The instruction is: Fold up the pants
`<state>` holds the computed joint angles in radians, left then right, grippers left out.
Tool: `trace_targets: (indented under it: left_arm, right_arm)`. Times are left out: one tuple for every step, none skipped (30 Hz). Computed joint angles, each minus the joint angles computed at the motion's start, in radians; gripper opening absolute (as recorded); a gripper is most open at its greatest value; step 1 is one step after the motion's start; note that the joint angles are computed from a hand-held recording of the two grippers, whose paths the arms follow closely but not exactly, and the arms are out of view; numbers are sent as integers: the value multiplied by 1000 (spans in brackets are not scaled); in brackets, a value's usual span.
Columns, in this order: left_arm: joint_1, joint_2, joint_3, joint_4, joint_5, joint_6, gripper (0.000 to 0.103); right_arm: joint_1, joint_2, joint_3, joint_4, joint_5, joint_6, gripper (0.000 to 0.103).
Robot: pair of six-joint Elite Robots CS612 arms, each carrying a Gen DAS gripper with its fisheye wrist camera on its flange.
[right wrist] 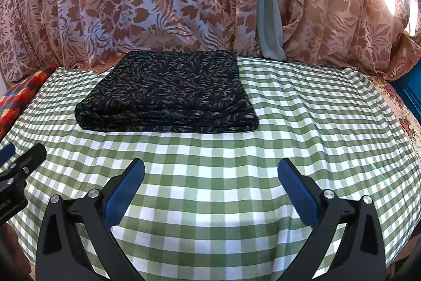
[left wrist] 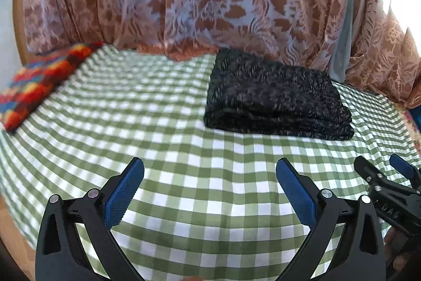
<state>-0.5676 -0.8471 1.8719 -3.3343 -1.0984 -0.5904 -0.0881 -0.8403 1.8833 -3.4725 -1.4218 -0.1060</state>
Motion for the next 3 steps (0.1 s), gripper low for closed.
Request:
trace_targets:
  left_arm:
    - [11, 5, -3, -1, -36, -18, 99]
    - [15, 10, -7, 3, -46, -31, 99]
    - [17, 13, -12, 16, -45, -41, 99]
  right_arm:
    - [-1, -1, -2, 8, -8, -2, 101]
    - [-2, -1, -3, 9, -9, -2, 101]
    - [-4, -1, -4, 7, -11, -2, 101]
